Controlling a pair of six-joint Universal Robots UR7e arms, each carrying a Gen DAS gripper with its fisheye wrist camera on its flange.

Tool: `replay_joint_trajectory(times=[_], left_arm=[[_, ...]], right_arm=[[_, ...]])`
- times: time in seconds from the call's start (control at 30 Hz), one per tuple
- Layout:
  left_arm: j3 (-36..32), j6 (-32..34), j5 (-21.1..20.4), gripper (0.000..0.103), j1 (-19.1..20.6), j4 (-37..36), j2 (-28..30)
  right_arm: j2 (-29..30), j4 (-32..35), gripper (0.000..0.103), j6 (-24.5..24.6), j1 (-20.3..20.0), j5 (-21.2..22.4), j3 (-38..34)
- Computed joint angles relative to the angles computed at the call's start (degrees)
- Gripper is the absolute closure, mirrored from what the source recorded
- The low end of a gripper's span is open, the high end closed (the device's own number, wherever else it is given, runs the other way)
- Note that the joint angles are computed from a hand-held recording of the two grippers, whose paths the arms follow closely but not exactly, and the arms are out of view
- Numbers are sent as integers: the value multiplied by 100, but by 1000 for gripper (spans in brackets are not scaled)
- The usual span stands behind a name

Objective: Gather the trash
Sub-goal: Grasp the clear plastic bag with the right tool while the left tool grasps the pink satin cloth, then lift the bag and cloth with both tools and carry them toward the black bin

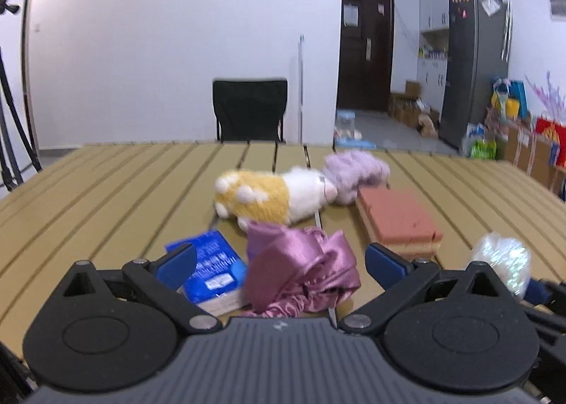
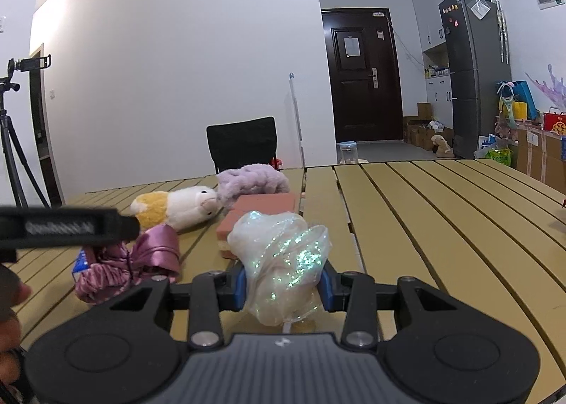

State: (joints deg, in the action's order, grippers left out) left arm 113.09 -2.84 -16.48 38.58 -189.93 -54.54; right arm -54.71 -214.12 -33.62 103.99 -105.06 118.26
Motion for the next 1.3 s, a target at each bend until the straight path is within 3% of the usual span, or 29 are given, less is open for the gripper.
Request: replay_joint_trajectory(times=[0.07,0.27,0.33,0.4,0.47,0.63,0.77,0.83,0.93,1.1,1.3], left_arm=[[-44,-304,-161,0,123,464,-51],[-216,127,-508,0,349,317,62],[-316,42,-600,0,442,610,108],[-348,116,-508,1,423,639,164],[-370,172,-439,6,413,640,215],[-452,759,-147,43,357,172,482],[-460,1043,24,51,315,-165,608],[-446,1202,71,60,293,-341,650],[-449,1366,102,67,277,-546,696],[-404,1564,234,70,223,-852,716],[-217,1367,324,71,114,-808,538]], right_arm=[[26,15,66,-8,-21,-31,-28],[106,25,66,-38,-45,-123,-99],[115,29,66,-40,-56,-117,-107],[137,37,66,-33,-58,-123,-132],[187,47,66,-39,-53,-140,-180],[194,83,66,-44,-52,-173,-192],[183,91,66,-20,-60,-146,-193],[200,112,66,-16,-51,-145,-213],[196,124,66,-17,-49,-117,-203],[169,129,66,-4,-29,-54,-164],[119,100,66,-18,22,39,-78]])
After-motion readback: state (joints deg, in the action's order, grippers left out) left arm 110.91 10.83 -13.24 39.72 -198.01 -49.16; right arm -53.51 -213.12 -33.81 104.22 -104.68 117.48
